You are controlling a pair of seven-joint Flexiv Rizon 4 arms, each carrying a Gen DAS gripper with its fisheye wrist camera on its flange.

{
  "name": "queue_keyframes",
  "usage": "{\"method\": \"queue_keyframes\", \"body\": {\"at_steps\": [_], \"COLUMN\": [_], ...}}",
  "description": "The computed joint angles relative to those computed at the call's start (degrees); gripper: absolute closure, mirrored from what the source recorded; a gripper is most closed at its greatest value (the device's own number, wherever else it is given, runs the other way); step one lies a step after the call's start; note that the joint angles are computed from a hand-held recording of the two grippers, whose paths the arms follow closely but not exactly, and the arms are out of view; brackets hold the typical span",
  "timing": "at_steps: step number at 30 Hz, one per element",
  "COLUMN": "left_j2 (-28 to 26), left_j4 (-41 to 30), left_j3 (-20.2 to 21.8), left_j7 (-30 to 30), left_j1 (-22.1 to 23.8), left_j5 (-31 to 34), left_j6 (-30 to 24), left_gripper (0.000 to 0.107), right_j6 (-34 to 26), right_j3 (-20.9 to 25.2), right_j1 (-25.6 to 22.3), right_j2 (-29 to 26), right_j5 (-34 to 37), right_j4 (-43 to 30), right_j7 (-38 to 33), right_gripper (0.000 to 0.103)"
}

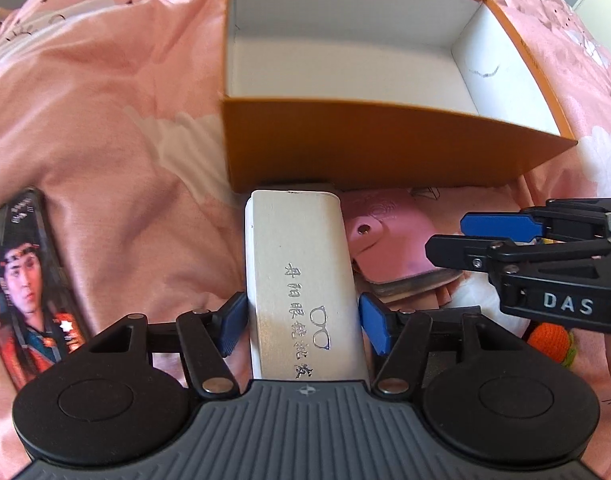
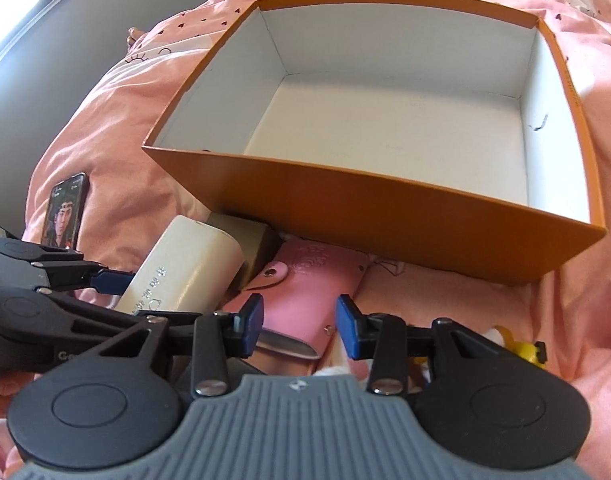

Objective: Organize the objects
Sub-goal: 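Grasp the white glasses case with the left tool while the right tool reaches the gold box, then close the right tool on the small gold box and lift it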

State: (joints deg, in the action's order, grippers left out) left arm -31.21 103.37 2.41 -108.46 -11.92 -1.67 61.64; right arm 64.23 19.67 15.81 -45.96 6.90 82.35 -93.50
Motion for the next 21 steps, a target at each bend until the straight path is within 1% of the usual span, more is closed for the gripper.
{"method": "queue_keyframes", "body": {"at_steps": [3, 5, 7, 8, 9, 11, 13, 17, 20, 21], "left_j2": [1.64, 2.27, 2.72, 2.92, 2.99, 3.16, 3.01, 2.56, 3.64, 3.6], "left_j4": [0.76, 1.14, 1.43, 1.35, 1.16, 0.9, 0.89, 1.39, 3.62, 3.89], "left_j3": [1.8, 2.19, 2.83, 3.44, 4.1, 5.01, 4.73, 4.24, 3.57, 3.28], "left_j7": [-1.96, -2.82, -3.72, -4.38, -5.13, -6.19, -6.39, -6.17, -5.14, -4.7], "left_j1": [-0.68, -0.43, -0.4, -0.64, -0.97, -1.21, -0.52, 0.81, 2.16, 2.58], "left_j5": [1.72, 2.24, 3.25, 4.17, 5.3, 7.2, 7.54, 7.15, 6.08, 5.51], "left_j6": [0.58, 0.97, 1.53, 1.61, 1.75, 1.93, 2.43, 4.19, 6.35, 6.9], "left_gripper": [0.037, 0.037, 0.037, 0.037, 0.037, 0.037, 0.037, 0.037, 0.037, 0.037], "right_j6": [-0.99, -2.77, -4.67, -5.54, -6.33, -7.49, -8.56, -11.21, -13.58, -13.63], "right_j3": [0.54, 1.15, 1.97, 2.15, 1.83, 0.77, 0.04, -1.27, -2.15, -2.26], "right_j1": [0.13, 0.27, 0.41, 0.71, 1.36, 2.92, 4.13, 6.16, 7.51, 7.79], "right_j2": [-1.03, -2.16, -3.59, -4.38, -5.08, -6.43, -7.72, -9.88, -11.18, -11.37], "right_j5": [0.11, 0.69, 1.67, 2.07, 2.22, 2.1, 1.83, 1.12, 0.38, 0.24], "right_j4": [-1.94, -4.25, -6.94, -8.32, -9.6, -11.94, -14.03, -17.42, -19.5, -19.65], "right_j7": [-0.38, -0.13, -0.25, -0.29, 0.12, 1.38, 2.09, 4.01, 5.39, 5.27], "right_gripper": [0.06, 0.058, 0.051, 0.05, 0.047, 0.045, 0.039, 0.035, 0.032, 0.029]}}
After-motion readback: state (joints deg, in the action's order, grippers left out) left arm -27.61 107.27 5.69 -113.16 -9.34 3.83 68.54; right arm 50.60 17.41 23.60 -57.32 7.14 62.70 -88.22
